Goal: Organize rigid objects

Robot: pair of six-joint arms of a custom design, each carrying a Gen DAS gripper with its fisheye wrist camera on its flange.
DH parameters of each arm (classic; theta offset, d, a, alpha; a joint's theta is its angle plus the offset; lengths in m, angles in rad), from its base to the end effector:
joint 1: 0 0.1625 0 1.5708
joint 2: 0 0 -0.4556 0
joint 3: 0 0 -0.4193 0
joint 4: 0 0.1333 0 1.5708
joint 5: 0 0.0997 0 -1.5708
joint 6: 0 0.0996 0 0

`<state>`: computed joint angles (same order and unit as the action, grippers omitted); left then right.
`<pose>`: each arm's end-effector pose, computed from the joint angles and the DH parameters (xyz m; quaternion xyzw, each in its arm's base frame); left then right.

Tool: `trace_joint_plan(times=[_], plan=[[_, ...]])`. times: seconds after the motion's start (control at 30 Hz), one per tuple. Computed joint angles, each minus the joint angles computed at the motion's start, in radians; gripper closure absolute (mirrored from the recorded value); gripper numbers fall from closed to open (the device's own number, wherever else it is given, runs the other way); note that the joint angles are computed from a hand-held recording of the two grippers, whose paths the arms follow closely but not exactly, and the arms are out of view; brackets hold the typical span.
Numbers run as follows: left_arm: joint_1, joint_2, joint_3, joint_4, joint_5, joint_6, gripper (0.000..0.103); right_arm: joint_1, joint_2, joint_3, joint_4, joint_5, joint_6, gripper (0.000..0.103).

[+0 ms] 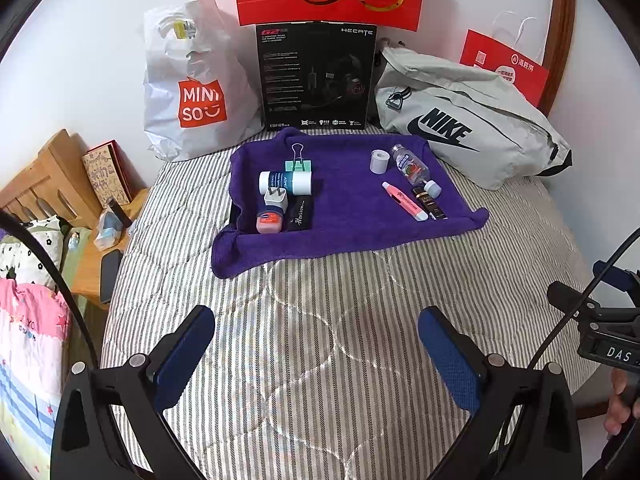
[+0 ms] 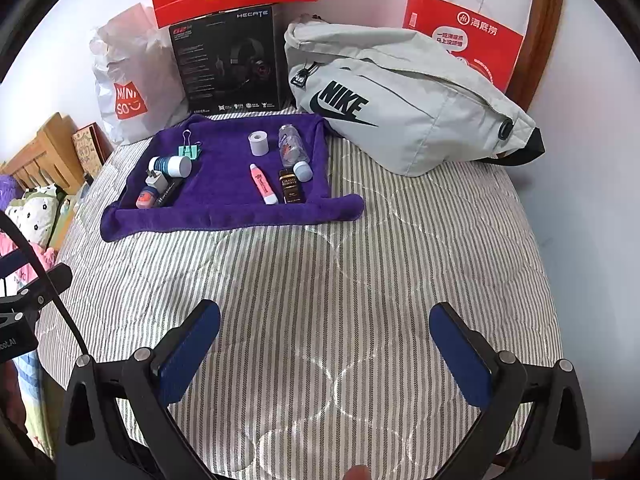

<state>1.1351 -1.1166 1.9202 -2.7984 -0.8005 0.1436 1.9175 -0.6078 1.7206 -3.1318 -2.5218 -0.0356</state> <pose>-0.0742 -0.6396 0.2459 0.1830 0.8908 -0.2464 0.3350 0.2783 -0.6165 0.0377 0.0648 -0.8704 0.2643 0.4103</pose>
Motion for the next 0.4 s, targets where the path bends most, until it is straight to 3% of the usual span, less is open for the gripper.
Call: trace_joint_plan(times=[0.4], plan=[[0.0, 0.003, -0.008, -0.007, -0.001, 0.014, 0.0, 0.001, 0.005, -0.005, 0.003, 0.002, 0.001, 0.001]])
